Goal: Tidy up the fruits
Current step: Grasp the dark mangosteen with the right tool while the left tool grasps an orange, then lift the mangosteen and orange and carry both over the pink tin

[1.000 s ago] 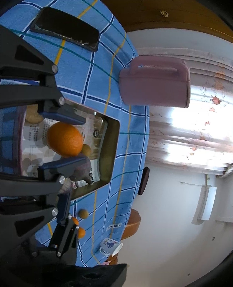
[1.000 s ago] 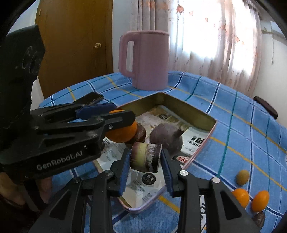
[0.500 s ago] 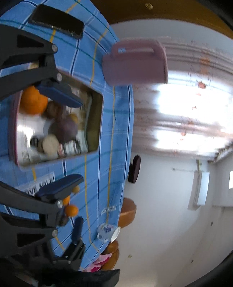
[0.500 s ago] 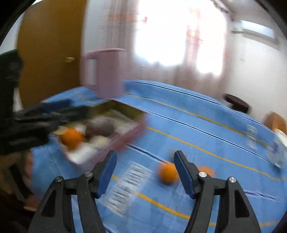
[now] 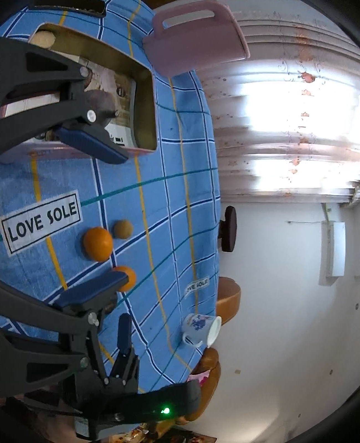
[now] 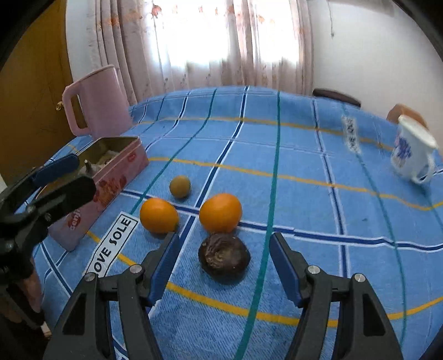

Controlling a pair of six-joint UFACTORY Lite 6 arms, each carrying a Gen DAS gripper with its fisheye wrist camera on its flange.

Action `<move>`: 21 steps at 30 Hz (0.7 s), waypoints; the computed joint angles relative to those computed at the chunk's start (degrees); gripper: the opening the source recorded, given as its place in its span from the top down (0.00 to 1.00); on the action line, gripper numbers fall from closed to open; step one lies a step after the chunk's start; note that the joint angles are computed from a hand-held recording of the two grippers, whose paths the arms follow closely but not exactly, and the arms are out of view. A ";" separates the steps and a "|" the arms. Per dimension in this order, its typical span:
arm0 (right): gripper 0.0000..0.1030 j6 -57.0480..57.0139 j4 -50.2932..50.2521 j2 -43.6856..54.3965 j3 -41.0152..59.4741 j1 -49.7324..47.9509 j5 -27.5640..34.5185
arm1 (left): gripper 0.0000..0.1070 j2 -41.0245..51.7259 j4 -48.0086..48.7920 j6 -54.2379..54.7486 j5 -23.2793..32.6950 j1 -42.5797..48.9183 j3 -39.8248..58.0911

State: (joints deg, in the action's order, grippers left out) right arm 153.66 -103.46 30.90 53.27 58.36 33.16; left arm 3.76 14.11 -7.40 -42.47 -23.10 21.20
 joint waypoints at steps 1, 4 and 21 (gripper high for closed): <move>0.47 1.86 -2.43 0.64 0.35 -1.23 -2.35 | 0.23 0.76 -0.22 0.07 0.30 -0.36 0.57; 0.60 6.91 -8.03 1.14 0.22 -3.16 -5.56 | 0.23 2.85 -1.62 1.16 1.01 -1.49 2.03; 0.60 -10.36 10.96 -0.16 0.69 1.22 9.21 | 0.55 18.16 13.33 -13.63 15.04 -4.65 19.43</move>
